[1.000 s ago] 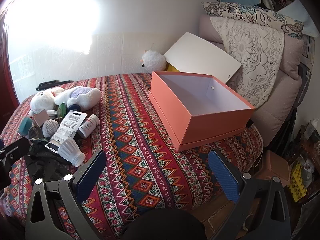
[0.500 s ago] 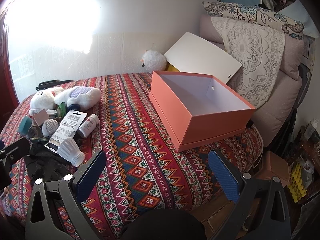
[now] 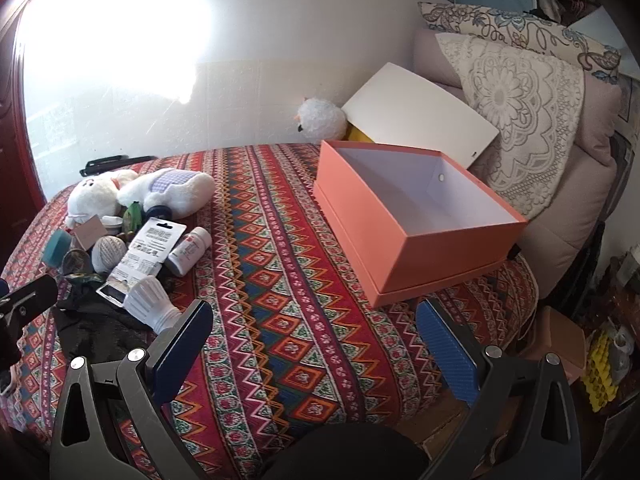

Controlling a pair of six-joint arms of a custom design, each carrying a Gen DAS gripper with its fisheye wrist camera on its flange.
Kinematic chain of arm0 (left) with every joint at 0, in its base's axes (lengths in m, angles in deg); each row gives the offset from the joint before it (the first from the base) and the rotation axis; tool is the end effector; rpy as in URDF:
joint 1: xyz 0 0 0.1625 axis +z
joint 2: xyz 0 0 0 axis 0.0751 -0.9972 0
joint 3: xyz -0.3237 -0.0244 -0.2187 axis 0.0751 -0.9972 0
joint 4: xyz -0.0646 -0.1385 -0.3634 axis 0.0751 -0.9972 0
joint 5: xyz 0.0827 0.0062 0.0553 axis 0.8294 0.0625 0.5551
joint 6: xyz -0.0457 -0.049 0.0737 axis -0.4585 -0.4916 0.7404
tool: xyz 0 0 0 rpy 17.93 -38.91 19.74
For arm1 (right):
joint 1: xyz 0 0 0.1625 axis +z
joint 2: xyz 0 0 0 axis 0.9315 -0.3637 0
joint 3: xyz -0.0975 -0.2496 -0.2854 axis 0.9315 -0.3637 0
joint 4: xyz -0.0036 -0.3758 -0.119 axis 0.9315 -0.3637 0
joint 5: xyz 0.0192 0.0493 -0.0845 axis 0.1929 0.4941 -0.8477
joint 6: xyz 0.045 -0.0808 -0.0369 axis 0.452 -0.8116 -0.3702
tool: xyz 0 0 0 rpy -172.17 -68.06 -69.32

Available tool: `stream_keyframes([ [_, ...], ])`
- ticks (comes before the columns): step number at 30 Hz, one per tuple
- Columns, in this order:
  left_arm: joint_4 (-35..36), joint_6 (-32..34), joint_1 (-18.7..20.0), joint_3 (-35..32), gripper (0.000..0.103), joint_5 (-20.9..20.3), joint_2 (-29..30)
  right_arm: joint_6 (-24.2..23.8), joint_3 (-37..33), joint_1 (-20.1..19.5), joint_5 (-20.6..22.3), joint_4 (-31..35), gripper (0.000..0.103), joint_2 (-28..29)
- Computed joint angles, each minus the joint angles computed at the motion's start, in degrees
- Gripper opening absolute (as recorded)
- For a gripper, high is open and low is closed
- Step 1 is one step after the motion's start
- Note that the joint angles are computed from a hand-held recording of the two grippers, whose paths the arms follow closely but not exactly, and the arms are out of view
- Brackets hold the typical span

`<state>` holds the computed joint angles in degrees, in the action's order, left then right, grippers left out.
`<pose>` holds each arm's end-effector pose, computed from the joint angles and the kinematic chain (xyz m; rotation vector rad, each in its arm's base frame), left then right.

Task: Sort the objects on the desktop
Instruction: 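Grasp the teal glasses case with the left tool while the right tool grasps the pink-beige box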

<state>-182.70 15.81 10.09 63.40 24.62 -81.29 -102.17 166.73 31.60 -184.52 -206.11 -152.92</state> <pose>-0.4619 -0.3370 0.0448 0.4480 2.3876 -0.9879 0.1089 -0.2829 0.4115 0.1164 -1.9297 1.0951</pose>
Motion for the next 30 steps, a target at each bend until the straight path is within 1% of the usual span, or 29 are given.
stream_keyframes([
  [3, 3.6, -2.9, 2.4, 0.6, 0.103, 2.4, -2.3, 0.7, -0.6, 0.0, 1.2, 1.1, 0.103, 1.1],
  [6, 8.2, -8.5, 5.8, 0.7, 0.103, 5.7, -5.1, 1.3, -1.6, 0.1, 2.1, 1.9, 0.103, 2.7],
  [9, 13.8, -14.0, 10.4, -0.9, 0.103, 8.3, -6.8, 1.2, -2.9, 0.1, 2.9, 2.2, 0.103, 4.7],
  [11, 12.5, -13.4, 14.1, -1.9, 0.103, 8.3, -7.2, 0.8, -3.8, 0.0, 3.6, 2.3, 0.103, 6.2],
  [13, 11.3, -12.0, 17.4, -3.3, 0.103, 7.8, -7.2, 0.1, -4.5, -0.2, 3.9, 2.1, 0.103, 7.7],
  [15, 9.2, -10.7, 20.3, -4.7, 0.103, 6.4, -6.9, -0.5, -5.5, -0.6, 4.3, 1.9, 0.103, 9.5],
  [18, 4.5, -6.9, 24.3, -6.9, 0.103, 3.3, -5.9, -1.0, -6.6, -1.4, 4.7, 1.7, 0.103, 11.4],
  [20, 2.8, -4.6, 26.8, -9.1, 0.103, 0.8, -4.6, -1.3, -7.7, -2.0, 4.7, 1.5, 0.103, 13.1],
  [23, 4.4, -4.7, 28.2, -11.9, 0.103, -1.0, -2.3, -1.3, -9.1, -3.0, 4.9, 1.8, 0.103, 15.2],
  [26, 6.0, -4.7, 29.4, -14.2, 0.103, -1.8, -0.2, -1.4, -10.3, -3.6, 5.2, 2.0, 0.103, 16.9],
  [30, 6.8, -6.2, 31.5, -15.2, 0.103, -4.1, 1.2, -1.3, -11.4, -3.8, 6.0, 2.4, 0.103, 18.5],
])
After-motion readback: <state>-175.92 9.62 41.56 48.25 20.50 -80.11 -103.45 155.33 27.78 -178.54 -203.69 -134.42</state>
